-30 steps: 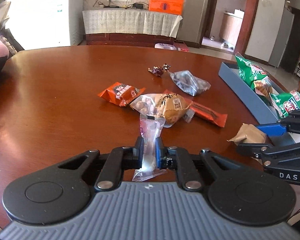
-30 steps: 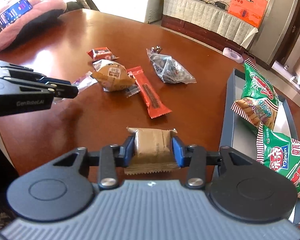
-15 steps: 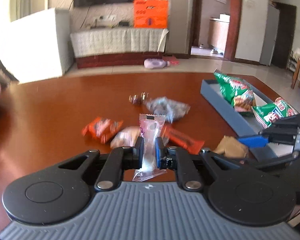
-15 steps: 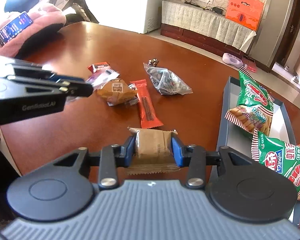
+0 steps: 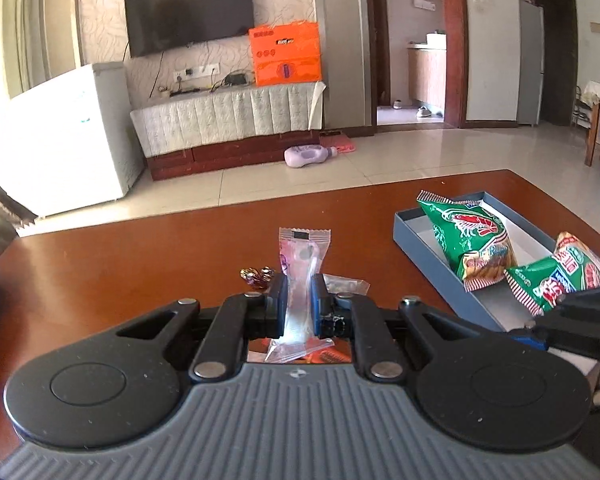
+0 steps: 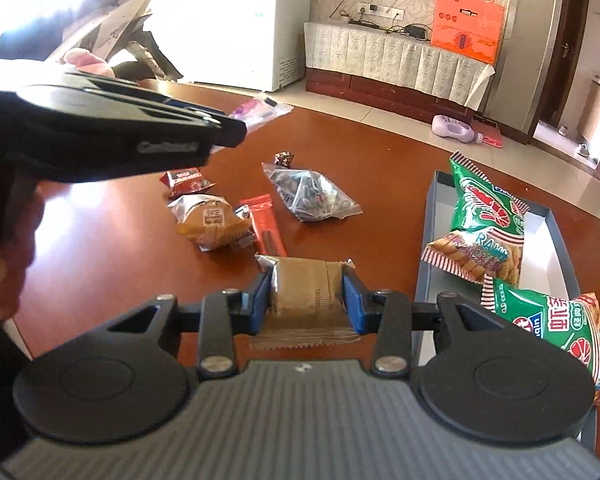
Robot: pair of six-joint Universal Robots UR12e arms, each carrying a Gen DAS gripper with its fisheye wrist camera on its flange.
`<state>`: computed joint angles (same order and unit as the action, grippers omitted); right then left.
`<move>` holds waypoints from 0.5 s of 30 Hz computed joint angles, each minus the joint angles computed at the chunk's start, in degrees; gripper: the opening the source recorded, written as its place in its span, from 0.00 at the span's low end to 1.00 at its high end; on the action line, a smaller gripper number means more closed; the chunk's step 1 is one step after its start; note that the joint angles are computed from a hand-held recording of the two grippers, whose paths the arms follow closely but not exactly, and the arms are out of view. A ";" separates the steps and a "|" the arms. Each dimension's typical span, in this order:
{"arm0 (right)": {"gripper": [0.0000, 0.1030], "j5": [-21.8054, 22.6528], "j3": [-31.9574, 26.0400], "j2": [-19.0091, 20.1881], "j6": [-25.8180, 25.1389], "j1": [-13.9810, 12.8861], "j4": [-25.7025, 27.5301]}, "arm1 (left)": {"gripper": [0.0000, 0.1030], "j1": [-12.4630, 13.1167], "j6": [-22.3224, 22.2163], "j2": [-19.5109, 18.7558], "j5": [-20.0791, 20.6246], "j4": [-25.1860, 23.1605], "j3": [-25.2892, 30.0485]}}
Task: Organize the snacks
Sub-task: 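Carry the candy stick with the left gripper while the right carries the pastry toward the box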
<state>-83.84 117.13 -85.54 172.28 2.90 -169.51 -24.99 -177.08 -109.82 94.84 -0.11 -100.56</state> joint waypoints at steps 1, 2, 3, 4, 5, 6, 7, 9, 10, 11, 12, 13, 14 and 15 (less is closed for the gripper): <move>0.41 -0.05 0.04 -0.04 0.16 -0.13 0.00 | 0.14 -0.10 -0.28 -0.22 0.11 -0.29 0.37; 0.41 -0.11 0.10 -0.15 0.28 -0.22 0.03 | 0.14 -0.29 -0.37 -0.49 0.81 -0.56 0.80; 0.41 -0.17 0.11 -0.18 0.36 -0.31 0.09 | 0.14 -0.46 -0.47 -0.71 1.53 -0.75 1.15; 0.41 -0.25 0.14 -0.20 0.46 -0.35 0.09 | 0.14 -0.62 -0.83 -0.91 2.29 -1.24 1.55; 0.41 -0.31 0.17 -0.21 0.50 -0.40 0.12 | 0.14 -0.65 -1.35 -1.05 2.70 -1.84 1.85; 0.41 -0.39 0.16 -0.20 0.52 -0.43 0.21 | 0.14 -0.70 -1.99 -1.13 2.94 -2.71 2.14; 0.41 -0.51 0.16 -0.16 0.53 -0.42 0.24 | 0.14 -0.68 -2.55 -1.26 3.04 -3.53 2.49; 0.41 -0.63 0.16 -0.18 0.47 -0.42 0.48 | 0.14 -0.70 -3.36 -1.36 3.19 -4.90 2.87; 0.41 -0.68 0.13 -0.15 0.42 -0.38 0.62 | 0.14 -0.78 -3.41 -1.43 3.48 -5.28 3.02; 0.41 -0.68 0.12 -0.16 0.37 -0.33 0.77 | 0.14 -0.80 -3.51 -1.52 3.65 -5.58 3.18; 0.41 -0.63 0.11 -0.15 0.25 -0.30 0.91 | 0.14 -0.79 -3.60 -1.53 3.74 -5.93 3.24; 0.41 -0.64 0.12 -0.14 0.09 -0.25 1.04 | 0.14 -0.82 -3.67 -1.67 4.06 -6.30 3.47; 0.41 -0.67 0.12 -0.14 -0.02 -0.20 1.15 | 0.14 -0.82 -3.90 -1.78 4.39 -6.66 3.63; 0.41 -0.63 0.11 -0.13 -0.08 -0.18 1.23 | 0.14 -0.75 -4.18 -1.81 4.43 -6.93 3.70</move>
